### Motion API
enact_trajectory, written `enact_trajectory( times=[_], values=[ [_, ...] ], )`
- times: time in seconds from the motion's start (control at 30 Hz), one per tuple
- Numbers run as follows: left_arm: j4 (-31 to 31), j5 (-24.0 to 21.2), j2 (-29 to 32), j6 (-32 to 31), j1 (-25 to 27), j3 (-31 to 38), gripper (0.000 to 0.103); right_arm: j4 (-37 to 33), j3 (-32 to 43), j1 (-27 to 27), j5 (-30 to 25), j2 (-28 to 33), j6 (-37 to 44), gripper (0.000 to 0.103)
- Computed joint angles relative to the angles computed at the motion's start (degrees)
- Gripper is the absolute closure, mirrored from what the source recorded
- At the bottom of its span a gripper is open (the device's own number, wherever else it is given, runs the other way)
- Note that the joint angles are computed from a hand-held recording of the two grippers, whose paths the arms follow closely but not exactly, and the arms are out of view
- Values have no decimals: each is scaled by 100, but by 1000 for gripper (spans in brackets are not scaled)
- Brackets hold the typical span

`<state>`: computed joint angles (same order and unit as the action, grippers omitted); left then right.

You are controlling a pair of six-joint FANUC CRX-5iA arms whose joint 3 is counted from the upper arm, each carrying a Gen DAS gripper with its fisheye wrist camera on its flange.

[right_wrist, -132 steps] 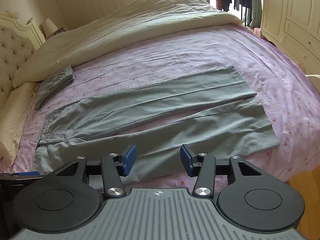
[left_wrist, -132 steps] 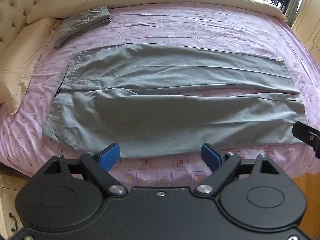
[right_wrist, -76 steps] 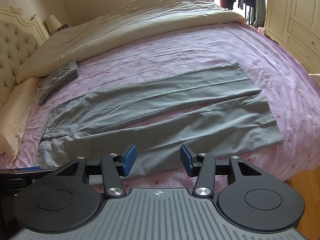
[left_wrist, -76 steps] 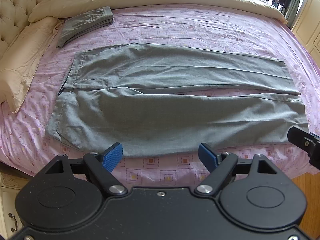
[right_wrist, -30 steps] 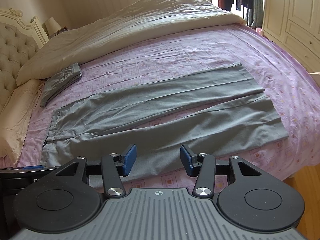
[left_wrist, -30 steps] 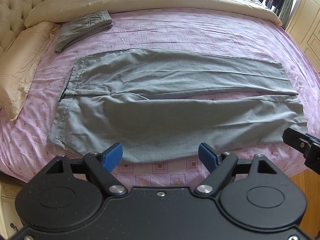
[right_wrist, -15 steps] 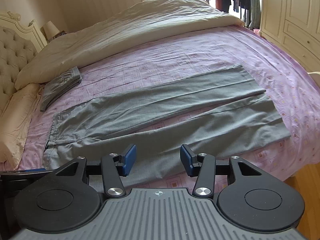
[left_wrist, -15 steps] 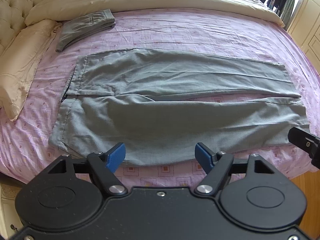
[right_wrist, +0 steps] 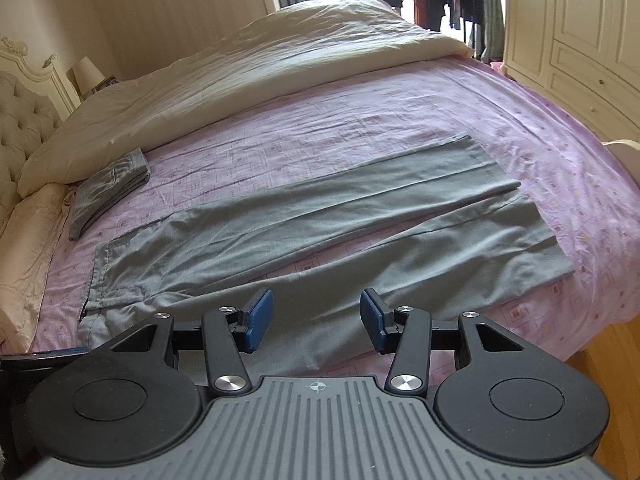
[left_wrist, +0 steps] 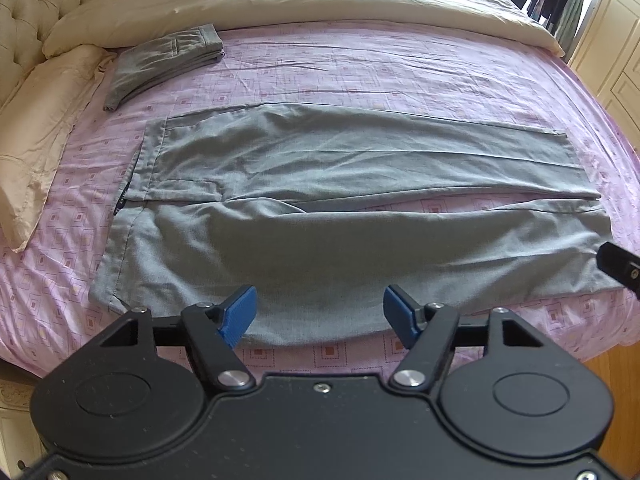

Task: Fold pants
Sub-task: 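Close the right gripper on a trouser leg hem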

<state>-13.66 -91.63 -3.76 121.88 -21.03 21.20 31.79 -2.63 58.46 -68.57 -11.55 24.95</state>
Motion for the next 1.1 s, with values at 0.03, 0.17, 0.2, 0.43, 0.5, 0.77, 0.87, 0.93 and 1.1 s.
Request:
enact_trajectory(
  times=[0.03,0.17,0.2,0.43,0.5,0.77,0.87,0.93,1.1],
  values=[
    [-3,19,3,-3,-2,-30,33,296,-238,20,91,-92,-355,56],
    [73,9,65,-43,3,-170,33,495,-725,-278,147,-296,-1019,56],
    [78,-7,86,-18,-10,-206,33,305,-741,-431,137,-316,-995,56],
    [-61,-257,536,227,-293,-54,33,-559,-931,-1759,-130,-190,-525,57],
    [-130,-389,747,310,-397,135,33,-664,-995,-2168,-37,-118,-469,57],
    [-237,-812,1605,636,-702,1082,33,-1550,-932,-3658,792,298,140,57],
    [-308,-996,1884,722,-795,1471,33,-2002,-757,-4018,979,525,482,57],
    [-355,-1094,2040,797,-832,1691,33,-2266,-601,-4169,930,686,602,57],
    [-470,-1351,2297,977,-851,2026,33,-2857,-321,-4480,994,939,764,61]
  ],
)
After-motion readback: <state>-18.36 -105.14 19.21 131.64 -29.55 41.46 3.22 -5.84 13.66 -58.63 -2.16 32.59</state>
